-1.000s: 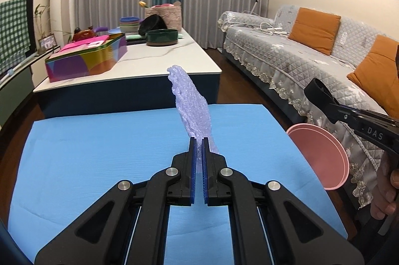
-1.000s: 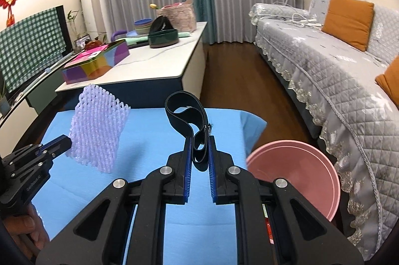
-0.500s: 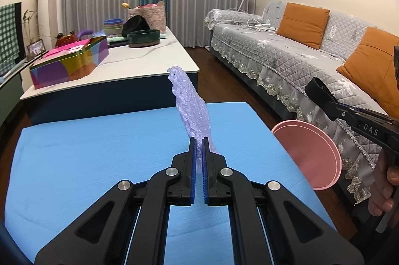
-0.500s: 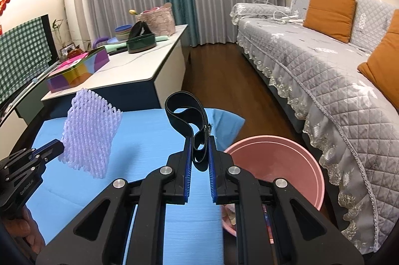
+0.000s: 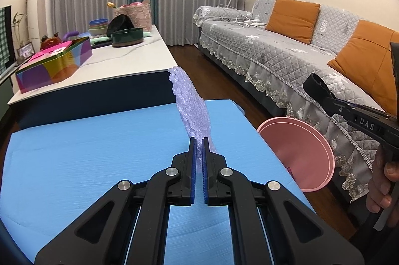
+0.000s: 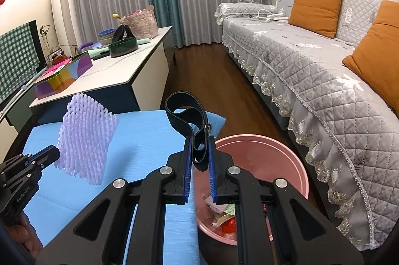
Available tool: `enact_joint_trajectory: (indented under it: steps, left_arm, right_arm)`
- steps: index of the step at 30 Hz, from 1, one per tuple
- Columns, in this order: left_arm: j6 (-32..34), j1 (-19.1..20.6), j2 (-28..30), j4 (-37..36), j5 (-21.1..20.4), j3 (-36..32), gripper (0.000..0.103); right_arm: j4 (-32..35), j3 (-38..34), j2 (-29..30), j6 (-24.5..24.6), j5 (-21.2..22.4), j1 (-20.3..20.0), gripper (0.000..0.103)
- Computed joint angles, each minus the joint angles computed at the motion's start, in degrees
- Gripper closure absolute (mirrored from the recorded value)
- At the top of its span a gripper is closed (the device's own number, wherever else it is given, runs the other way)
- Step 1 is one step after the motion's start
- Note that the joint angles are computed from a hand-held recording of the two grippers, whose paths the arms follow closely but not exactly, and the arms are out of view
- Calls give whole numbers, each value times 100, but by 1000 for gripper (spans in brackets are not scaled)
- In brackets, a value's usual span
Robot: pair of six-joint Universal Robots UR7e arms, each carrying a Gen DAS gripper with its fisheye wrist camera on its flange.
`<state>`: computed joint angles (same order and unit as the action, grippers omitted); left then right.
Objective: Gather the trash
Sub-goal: 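Lift and carry the purple net and black strap over the pink bin with both tools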
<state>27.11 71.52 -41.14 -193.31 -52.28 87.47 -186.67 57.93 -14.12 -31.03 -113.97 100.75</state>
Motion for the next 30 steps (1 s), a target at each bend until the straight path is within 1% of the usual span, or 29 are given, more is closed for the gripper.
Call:
enact_joint_trajectory:
  steps: [13,18,25,30]
  left_arm:
    - [-3,-61,227,233,-57,-202,99]
    - [-5,-79,348,372,-89,-337,99]
    - [62,-106,545,594,-168,-639,99]
    - [128,-128,721,745,-297,-906,99]
  right_arm:
    - [-105,-86,-15,60,-139,-116,90]
    - [-97,-108,-39,155,-135,-167,90]
    - [-72,-188,-61,312,-135,-254,90]
    - [59,-324,-16,365,-159,-319,90]
